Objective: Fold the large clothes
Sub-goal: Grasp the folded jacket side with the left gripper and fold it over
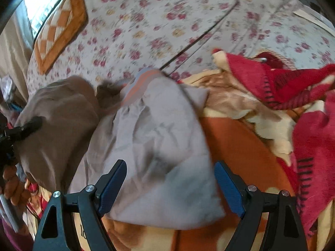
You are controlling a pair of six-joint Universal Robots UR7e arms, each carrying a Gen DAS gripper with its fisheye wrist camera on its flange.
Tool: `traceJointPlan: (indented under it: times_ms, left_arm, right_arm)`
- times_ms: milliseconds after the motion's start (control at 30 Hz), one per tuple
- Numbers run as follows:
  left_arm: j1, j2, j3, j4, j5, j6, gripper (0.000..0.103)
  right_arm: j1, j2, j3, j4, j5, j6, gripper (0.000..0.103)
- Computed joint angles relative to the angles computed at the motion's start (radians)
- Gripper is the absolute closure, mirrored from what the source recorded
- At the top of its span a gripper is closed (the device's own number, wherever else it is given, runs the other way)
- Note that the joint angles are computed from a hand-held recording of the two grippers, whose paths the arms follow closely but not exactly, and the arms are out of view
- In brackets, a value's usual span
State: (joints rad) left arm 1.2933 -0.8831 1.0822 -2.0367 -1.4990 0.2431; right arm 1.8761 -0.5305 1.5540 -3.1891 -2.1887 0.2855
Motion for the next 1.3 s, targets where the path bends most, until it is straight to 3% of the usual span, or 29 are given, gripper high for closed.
traceJointPlan:
  times_ms: [200,300,400,467,567,767,933,1033,1167,1233,1300]
  left_arm:
    - [-0.034,0.071,0.09,-0.032,0.052,-0.015,0.091]
    - [-0.029,0.082,0.134,-0.074,0.028,-0.014,0.091]
    - [-0.018,0.071,0.141,-0.063,-0.019,-0.018,0.076]
    - [-0.012,0.059,0.109,0.029,-0.078,0.003,0.054]
    - [-0.018,0.006,0.117,0.086,-0.085,0.082,0.051]
    - [-0.013,-0.122,0.213,-0.046,0.065,0.196,0.051]
    - [0.004,-0.134,0.28,-0.17,0.284,0.229,0.051]
    - [0.021,-0.126,0.303,-0.184,0.309,0.242,0.051]
    - [0.041,-0.12,0.318,-0.176,0.278,0.203,0.051]
    - [0.04,-0.118,0.331,-0.196,0.278,0.201,0.051]
    - [0.041,-0.12,0.332,-0.193,0.275,0.194,0.051]
  right_arm:
    - [-0.04,-0.037,0.076,-0.119,0.024,0.05,0.019]
    - [-0.061,-0.056,0.106,-0.144,0.044,0.093,0.019]
    - [-0.063,-0.062,0.121,-0.196,0.045,0.097,0.019]
    - [-0.063,-0.064,0.127,-0.207,0.041,0.099,0.019]
    - [-0.064,-0.066,0.132,-0.207,0.057,0.098,0.019]
    - [-0.04,-0.038,0.106,-0.217,0.147,0.033,0.018]
    - [-0.024,0.002,0.019,-0.13,0.231,0.018,0.016]
    - [-0.017,0.03,-0.049,-0.063,0.241,0.017,0.015]
    - [-0.021,0.072,-0.151,0.081,0.264,0.026,0.017]
    - [-0.023,0.089,-0.173,0.121,0.293,0.027,0.033]
    - [-0.018,0.104,-0.182,0.146,0.297,0.02,0.033]
